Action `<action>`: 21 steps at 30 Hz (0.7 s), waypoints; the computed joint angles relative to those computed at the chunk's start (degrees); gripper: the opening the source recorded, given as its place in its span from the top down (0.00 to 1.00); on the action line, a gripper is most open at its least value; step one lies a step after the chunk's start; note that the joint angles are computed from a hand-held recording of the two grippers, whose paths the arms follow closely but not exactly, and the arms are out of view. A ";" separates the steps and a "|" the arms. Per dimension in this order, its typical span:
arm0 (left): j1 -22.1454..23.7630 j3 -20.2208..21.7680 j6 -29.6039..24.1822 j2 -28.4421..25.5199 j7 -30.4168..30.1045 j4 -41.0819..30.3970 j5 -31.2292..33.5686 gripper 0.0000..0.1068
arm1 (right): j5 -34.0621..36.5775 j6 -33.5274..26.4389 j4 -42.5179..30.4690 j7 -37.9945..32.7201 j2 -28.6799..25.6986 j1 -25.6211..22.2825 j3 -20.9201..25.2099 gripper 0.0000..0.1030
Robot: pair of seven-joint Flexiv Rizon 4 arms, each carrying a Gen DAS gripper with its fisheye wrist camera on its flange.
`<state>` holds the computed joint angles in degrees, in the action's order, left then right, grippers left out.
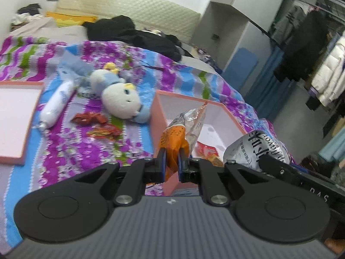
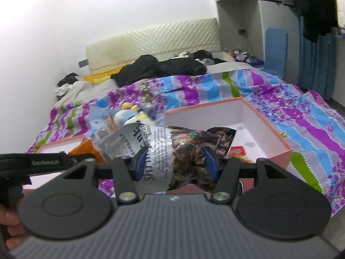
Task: Organize snacks
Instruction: 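Carry both held snacks over the open pink box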
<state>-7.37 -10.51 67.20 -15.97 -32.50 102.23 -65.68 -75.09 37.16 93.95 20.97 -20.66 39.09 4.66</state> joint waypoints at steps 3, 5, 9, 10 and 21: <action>-0.40 -0.76 -0.96 -2.18 -0.70 -2.66 2.22 0.89 | -0.18 -0.71 1.35 1.21 0.93 -0.74 -0.21 0.44; -0.44 -1.54 -1.35 -3.81 -0.75 -4.65 3.33 0.89 | -0.61 -1.14 1.80 1.76 1.06 -1.35 -0.37 0.44; -0.45 -2.74 -1.97 -7.58 -2.49 -9.29 7.40 0.89 | -1.13 -0.05 2.44 2.59 0.94 -3.16 -0.69 0.44; -0.45 -2.95 -2.18 -8.69 -3.19 -10.73 8.86 0.89 | -1.23 0.32 2.54 2.76 0.89 -3.61 -0.81 0.44; -2.53 -3.07 -9.60 -25.20 -18.56 -33.81 29.08 0.89 | -0.25 8.65 0.92 0.07 -2.82 -9.93 -4.09 0.44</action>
<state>-9.90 -13.58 57.60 -41.17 -51.06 68.42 -36.61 -75.34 45.81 94.87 21.04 -23.48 29.16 0.56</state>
